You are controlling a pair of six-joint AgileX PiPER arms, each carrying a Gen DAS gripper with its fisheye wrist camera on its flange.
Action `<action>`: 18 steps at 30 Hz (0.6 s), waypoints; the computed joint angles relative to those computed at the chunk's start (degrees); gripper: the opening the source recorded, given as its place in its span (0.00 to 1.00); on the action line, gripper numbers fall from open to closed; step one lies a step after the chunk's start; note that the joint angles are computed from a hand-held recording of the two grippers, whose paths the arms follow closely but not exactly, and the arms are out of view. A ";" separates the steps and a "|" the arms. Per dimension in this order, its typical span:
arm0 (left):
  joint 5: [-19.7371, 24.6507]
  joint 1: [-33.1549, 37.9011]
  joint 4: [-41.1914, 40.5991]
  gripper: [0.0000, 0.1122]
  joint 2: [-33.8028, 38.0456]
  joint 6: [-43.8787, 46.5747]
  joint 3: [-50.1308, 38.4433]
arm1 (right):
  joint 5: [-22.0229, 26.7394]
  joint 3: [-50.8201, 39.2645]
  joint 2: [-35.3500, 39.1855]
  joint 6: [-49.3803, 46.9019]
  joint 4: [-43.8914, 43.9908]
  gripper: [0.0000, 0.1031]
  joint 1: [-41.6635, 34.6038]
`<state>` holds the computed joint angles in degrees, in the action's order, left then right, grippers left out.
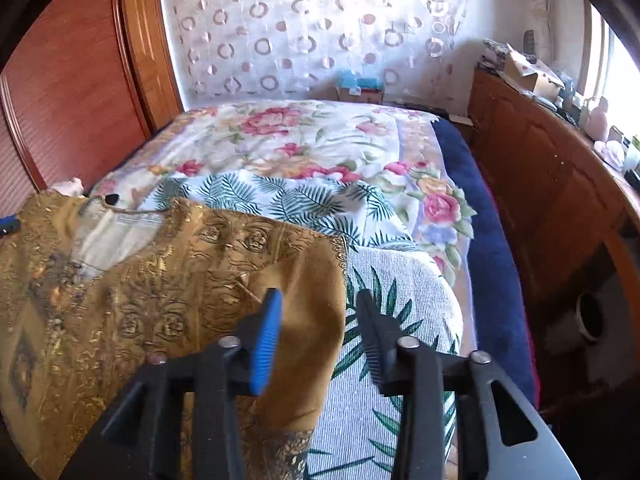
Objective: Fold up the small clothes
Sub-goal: 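Grasp the folded edge with the right gripper and straighten it, then release, then grasp the golden shirt edge with both grippers and lift it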
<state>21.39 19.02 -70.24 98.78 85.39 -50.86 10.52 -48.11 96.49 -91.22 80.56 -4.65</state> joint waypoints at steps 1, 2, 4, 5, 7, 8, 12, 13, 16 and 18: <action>0.55 0.03 1.46 0.45 0.47 -1.62 -0.84 | -0.29 -0.59 0.65 1.83 -2.07 0.43 0.24; 0.77 -0.06 2.66 0.45 0.80 -2.89 -1.55 | -0.46 -1.20 1.13 4.82 -5.26 0.43 0.34; 0.40 -0.39 3.81 0.45 1.00 -3.92 -2.22 | -1.23 -2.16 1.96 9.89 -10.47 0.43 0.57; 0.43 -0.51 4.65 0.45 1.13 -4.83 -2.68 | -1.23 -2.60 2.46 12.94 -13.52 0.43 0.53; 0.11 -0.82 5.53 0.45 1.27 -5.84 -3.19 | -0.55 -3.69 2.78 16.27 -16.59 0.43 0.48; -0.27 -0.94 5.56 0.45 1.32 -5.86 -3.26 | -0.55 -3.69 2.81 14.59 -14.85 0.43 0.39; 0.07 -0.92 7.50 0.45 2.15 -7.90 -4.22 | -1.21 -3.26 3.12 6.73 -6.75 0.45 0.64; -0.05 -1.09 8.39 0.45 2.42 -8.80 -4.59 | -0.99 -3.19 3.09 6.34 -6.43 0.46 0.54; 0.16 -1.21 9.36 0.45 2.97 -9.54 -5.37 | 0.13 -3.33 3.49 4.84 -5.93 0.53 0.23; 0.94 -1.18 10.35 0.45 3.67 -10.70 -6.29 | -0.42 -3.40 3.60 5.13 -6.42 0.53 0.49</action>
<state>22.33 17.84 -59.89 102.46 74.69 -57.15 10.09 -51.51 100.09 -86.10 74.13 -4.17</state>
